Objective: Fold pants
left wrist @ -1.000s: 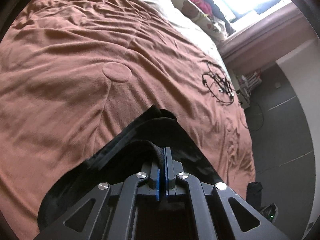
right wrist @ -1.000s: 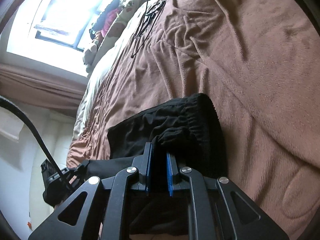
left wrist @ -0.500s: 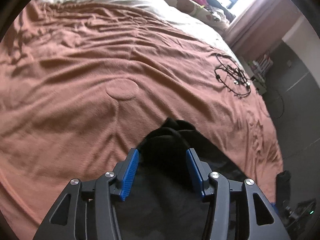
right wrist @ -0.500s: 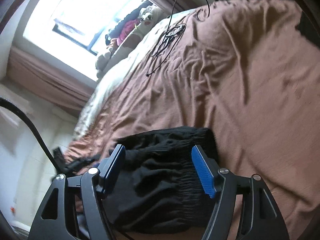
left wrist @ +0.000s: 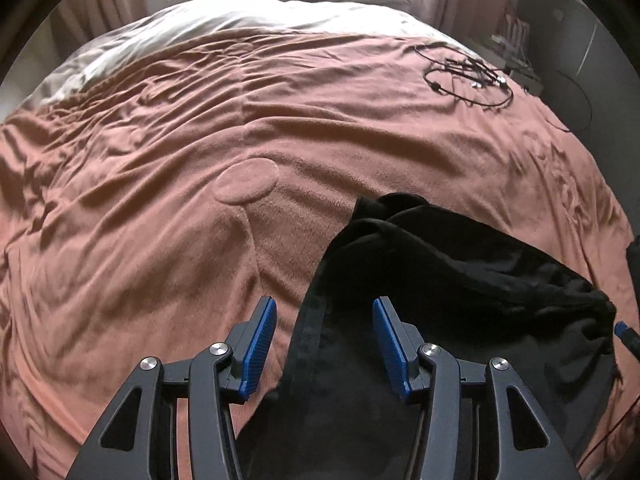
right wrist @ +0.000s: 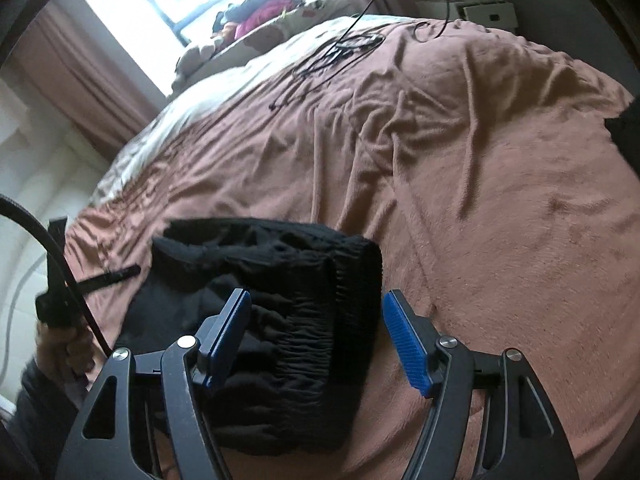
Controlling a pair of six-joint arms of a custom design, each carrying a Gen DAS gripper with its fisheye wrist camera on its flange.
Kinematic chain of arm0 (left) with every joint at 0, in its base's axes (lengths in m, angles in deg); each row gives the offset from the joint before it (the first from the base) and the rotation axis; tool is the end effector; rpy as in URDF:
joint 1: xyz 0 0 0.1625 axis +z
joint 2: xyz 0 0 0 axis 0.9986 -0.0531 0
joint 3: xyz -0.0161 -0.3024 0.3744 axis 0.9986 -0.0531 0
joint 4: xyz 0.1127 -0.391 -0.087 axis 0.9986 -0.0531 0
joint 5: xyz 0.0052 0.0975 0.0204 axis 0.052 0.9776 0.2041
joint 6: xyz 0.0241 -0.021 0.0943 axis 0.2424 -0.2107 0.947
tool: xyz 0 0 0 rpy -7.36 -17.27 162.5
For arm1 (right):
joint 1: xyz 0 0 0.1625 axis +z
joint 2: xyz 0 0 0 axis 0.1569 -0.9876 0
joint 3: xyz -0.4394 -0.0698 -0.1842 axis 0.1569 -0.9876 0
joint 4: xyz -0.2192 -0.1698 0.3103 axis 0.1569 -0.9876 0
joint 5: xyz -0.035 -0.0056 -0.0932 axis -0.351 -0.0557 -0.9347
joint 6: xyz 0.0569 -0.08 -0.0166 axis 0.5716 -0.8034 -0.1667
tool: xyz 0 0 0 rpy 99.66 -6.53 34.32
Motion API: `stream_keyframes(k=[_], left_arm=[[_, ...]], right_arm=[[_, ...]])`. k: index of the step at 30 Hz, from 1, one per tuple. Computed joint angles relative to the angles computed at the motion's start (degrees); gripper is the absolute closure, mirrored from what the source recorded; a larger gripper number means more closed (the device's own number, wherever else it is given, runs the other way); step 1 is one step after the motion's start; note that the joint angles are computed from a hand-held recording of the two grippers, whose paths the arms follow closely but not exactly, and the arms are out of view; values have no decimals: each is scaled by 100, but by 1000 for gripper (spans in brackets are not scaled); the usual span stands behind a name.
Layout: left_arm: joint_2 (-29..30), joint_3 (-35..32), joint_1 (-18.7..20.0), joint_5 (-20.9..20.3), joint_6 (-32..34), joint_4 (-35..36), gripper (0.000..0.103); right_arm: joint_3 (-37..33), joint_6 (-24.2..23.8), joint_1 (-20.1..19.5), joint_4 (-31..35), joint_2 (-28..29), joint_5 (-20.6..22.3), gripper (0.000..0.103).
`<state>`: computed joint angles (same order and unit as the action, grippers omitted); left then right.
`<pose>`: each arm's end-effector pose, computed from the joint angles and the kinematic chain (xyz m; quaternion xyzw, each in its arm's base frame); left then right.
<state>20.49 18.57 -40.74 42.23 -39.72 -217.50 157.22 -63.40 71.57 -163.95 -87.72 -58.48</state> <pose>-0.3576 -0.6863 0.0214 -0.0441 0.8739 -0.2988 0.3808 0.0216 -0.7234 0.4334 0.2492 -0.9430 0.2122 0.0606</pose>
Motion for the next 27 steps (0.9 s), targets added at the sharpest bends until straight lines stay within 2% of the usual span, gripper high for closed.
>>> stream_keyframes(k=[2,4,8,10,14,18,19,20,21,22,23,24,25,27], left_arm=[[62,-61,51,-3,266,-155,50],[164,-232,90,106,419,13,50],[310,-406,153,123,966,-178,50],[404,-595,190,209,956,128,50],[541,-776,250,294,1081,311,50],[662,-864,233,469,1227,453,50],[666,-856,231,483,1241,422,52],[659,-816,232,464,1338,247,61],[650,-797,232,426,1389,156,68],[651,-824,231,436,1333,239,77],[652,-842,222,474,1279,318,80],[638,-818,209,474,1321,259,84],[622,-797,199,450,1369,194,89],[570,-737,163,470,1364,123,90]], right_arm=[[-30,-102,26,-25,87,-71,36],[-43,-167,74,-113,151,-175,38],[-22,-349,82,-210,127,29,40],[-48,-402,54,-105,127,195,40],[-152,-520,-59,194,235,355,40],[-287,-423,-84,227,373,276,40],[-331,-388,-98,276,404,301,40],[-347,-350,-105,286,418,317,41],[-349,-324,-112,232,434,307,45],[-332,-340,-109,194,429,307,54],[-307,-378,-102,173,416,319,59],[-321,-427,-96,236,419,340,69],[-305,-463,-80,248,409,320,73],[-175,-547,-37,12,362,214,79]])
